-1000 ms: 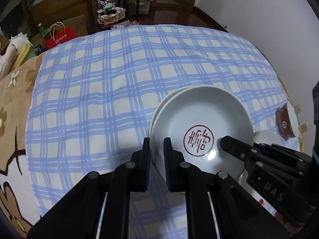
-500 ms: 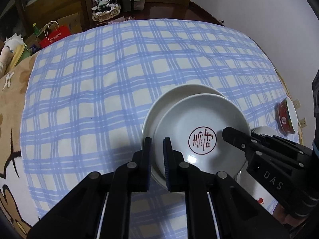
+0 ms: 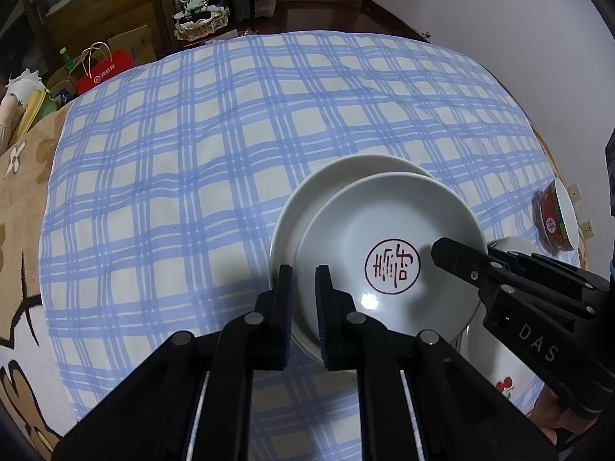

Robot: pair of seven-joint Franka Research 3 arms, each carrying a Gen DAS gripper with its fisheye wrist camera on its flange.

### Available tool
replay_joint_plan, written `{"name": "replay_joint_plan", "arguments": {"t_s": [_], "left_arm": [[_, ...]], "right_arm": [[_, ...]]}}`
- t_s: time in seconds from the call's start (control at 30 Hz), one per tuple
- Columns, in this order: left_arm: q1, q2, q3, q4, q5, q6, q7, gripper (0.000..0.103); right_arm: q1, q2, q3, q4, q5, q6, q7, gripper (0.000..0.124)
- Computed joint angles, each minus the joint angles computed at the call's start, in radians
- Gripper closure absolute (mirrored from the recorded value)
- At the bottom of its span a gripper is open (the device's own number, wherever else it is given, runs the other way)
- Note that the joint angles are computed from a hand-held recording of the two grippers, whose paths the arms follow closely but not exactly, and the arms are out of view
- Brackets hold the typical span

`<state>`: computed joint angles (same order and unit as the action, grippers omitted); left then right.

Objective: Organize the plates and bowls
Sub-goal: 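Lower the small bowls into the large white bowls and open both tools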

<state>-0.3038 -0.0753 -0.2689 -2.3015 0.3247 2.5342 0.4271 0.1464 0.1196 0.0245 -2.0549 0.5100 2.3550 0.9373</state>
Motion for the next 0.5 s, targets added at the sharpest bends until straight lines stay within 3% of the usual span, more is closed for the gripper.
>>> {"name": "replay_joint_plan", "arguments": {"t_s": [0.27,0.5], "left_arm": [[-0.002,0.003,-0.006,0.010,0.043,-0.018,-0.019,0.090],[0.000,-0.012,0.000,-0.008,0.034,0.004,-0.016,0.088]], "right_arm": [[0.005,-0.024,0.001,-0.021,0.003,0.033,-0.005,0.109],[0.001,-0.022,-0.002,-0.009,0.014,0.006,-0.009,0.109]]}}
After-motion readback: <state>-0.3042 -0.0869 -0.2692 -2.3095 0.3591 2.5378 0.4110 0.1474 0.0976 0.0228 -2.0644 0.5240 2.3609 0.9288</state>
